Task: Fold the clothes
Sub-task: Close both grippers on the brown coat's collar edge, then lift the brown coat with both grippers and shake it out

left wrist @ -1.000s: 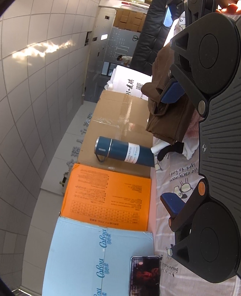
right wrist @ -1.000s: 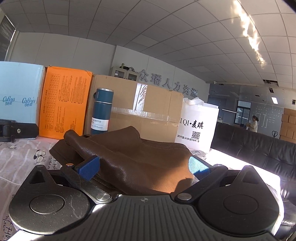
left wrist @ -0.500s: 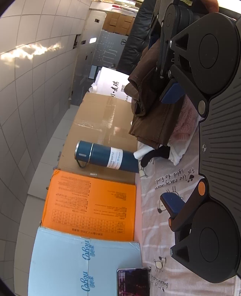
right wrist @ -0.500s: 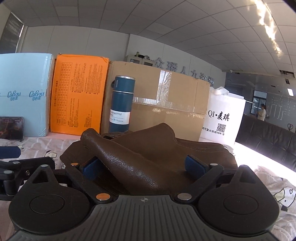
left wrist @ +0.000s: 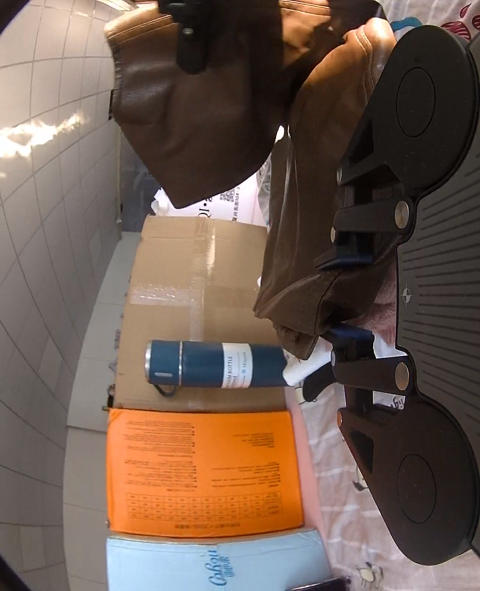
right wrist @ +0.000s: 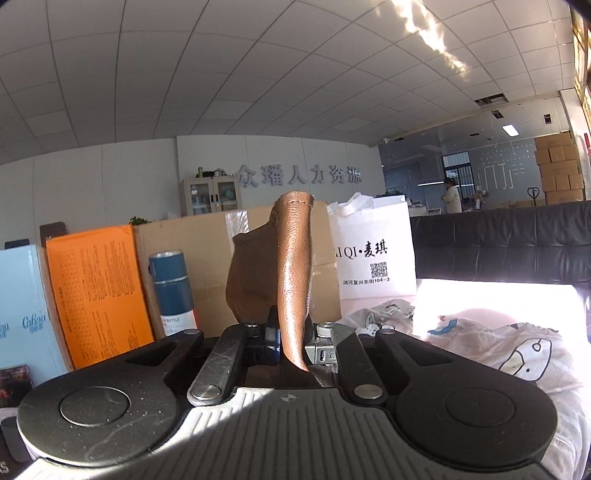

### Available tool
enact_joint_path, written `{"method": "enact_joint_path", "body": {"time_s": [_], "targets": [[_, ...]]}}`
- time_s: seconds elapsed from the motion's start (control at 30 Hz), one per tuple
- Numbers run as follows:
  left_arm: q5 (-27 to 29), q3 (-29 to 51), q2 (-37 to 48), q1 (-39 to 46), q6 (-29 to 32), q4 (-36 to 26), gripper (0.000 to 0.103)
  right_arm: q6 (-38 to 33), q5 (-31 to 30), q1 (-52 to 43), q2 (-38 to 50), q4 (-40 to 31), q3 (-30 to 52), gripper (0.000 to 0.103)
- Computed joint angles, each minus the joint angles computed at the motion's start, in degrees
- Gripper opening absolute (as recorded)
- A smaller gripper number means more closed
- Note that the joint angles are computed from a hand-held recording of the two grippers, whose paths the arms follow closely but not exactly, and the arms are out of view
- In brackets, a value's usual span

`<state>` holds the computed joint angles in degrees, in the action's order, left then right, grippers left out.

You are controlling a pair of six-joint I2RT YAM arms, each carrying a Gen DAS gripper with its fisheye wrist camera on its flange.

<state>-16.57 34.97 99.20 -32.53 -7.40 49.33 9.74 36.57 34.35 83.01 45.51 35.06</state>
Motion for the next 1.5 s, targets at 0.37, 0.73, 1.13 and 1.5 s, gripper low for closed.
{"method": "enact_joint_path", "body": {"time_s": [0.37, 0.73, 1.13, 1.5], "targets": [[1.39, -13.06, -17.85, 1.71, 0.23, 1.94, 0.013, -13.07, 10.14, 15.17, -8.77, 11.19, -1.42, 0.005], [24.09, -26.76, -64.52, 23.50, 4.32, -33.84, 0.012, -15.63, 18.76, 32.65, -14.25, 22.62, -9.08, 0.005], [51.13, -22.29, -56.09, 45.28, 20.26, -50.76, 0.077, 19.63, 37.96, 40.77, -19.09, -0.76, -22.81, 0.006], [55.69, -6.81, -25.33, 39.78, 11.74, -47.17, 0.099, 41.49, 35.07, 39.43, -21.04, -18.28, -24.48, 0.081]]}}
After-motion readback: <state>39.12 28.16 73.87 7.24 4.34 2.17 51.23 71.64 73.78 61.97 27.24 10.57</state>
